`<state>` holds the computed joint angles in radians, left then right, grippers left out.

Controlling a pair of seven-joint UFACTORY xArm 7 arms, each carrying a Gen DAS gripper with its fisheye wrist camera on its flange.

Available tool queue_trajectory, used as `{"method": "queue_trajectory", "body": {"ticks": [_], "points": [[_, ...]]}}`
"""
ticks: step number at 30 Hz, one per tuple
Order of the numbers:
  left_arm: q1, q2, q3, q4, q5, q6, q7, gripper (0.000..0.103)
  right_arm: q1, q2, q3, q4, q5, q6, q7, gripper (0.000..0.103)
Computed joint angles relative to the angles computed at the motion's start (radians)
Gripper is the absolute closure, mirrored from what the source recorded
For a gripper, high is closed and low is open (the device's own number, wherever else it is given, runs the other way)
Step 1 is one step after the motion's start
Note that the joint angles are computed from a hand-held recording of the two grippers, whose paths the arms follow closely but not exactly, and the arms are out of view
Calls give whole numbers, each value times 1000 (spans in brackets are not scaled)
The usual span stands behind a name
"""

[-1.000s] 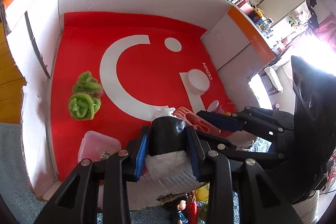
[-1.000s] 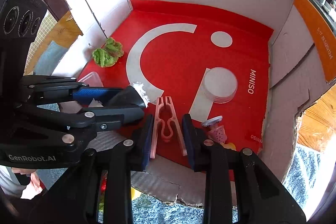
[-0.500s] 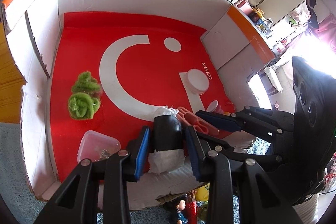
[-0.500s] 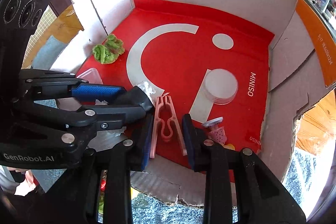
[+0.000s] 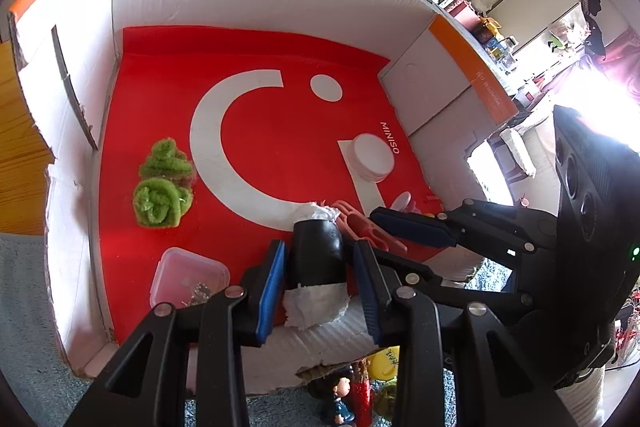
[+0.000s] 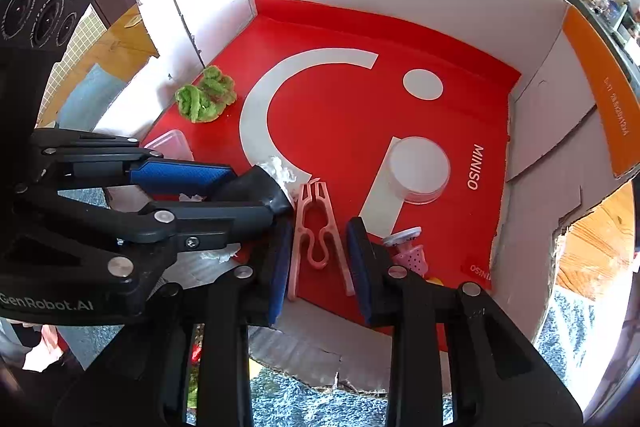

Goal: Organize objects
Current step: 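Open left tool to release the cylinder while right tool releases the pink clip, then withdraw both tools from the box back over the towel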

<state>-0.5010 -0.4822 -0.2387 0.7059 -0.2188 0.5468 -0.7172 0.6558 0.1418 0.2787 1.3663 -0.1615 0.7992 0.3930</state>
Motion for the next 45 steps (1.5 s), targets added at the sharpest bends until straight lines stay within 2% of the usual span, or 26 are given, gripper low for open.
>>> {"method": "queue_trajectory", "body": {"ticks": [9, 10, 13, 16, 17, 20, 25, 27, 36, 38, 39, 40, 42, 44, 45], "points": [[3, -11, -4, 4, 10, 12, -9, 67, -11, -18, -3, -12, 4, 2, -18, 76], [5, -15, -6, 5, 13, 15, -12, 67, 7, -3, 5, -8, -22, -6, 22, 76], [8, -28, -10, 7, 21, 26, -19, 67, 6, -15, 3, -19, -22, -8, 23, 76], [12, -48, -17, 7, 31, 37, -28, 67, 19, 26, 4, 101, -40, 67, 29, 76], [11, -56, -18, 5, 32, 39, -31, 67, 21, 21, 2, 99, -39, 68, 30, 76], [9, -84, -24, 0, 36, 50, -42, 67, 12, -48, 1, 18, -23, 43, 24, 76], [24, -141, -62, -2, 77, 86, -84, 66, 21, -69, 21, 10, -55, 35, 75, 76], [31, -172, -80, -7, 98, 98, -109, 60, 32, -73, 29, 9, -79, 25, 112, 76], [34, -314, -157, -42, 166, 152, -212, 60, 42, -152, 58, -67, -135, -8, 194, 75], [40, -343, -180, -46, 185, 169, -238, 60, 40, -172, 67, -87, -134, -20, 206, 72], [41, -355, -190, -46, 194, 179, -248, 60, 39, -185, 72, -98, -144, -26, 220, 67], [44, -369, -203, -46, 205, 192, -260, 58, 38, -194, 79, -106, -161, -29, 236, 54], [50, -398, -228, -46, 228, 215, -283, 57, 35, -221, 94, -130, -214, -47, 278, 45], [58, -427, -257, -39, 253, 248, -307, 57, 31, -239, 109, -144, -246, -50, 306, 45], [60, -437, -269, -36, 264, 262, -316, 53, 29, -254, 114, -156, -253, -58, 324, 45]]}}
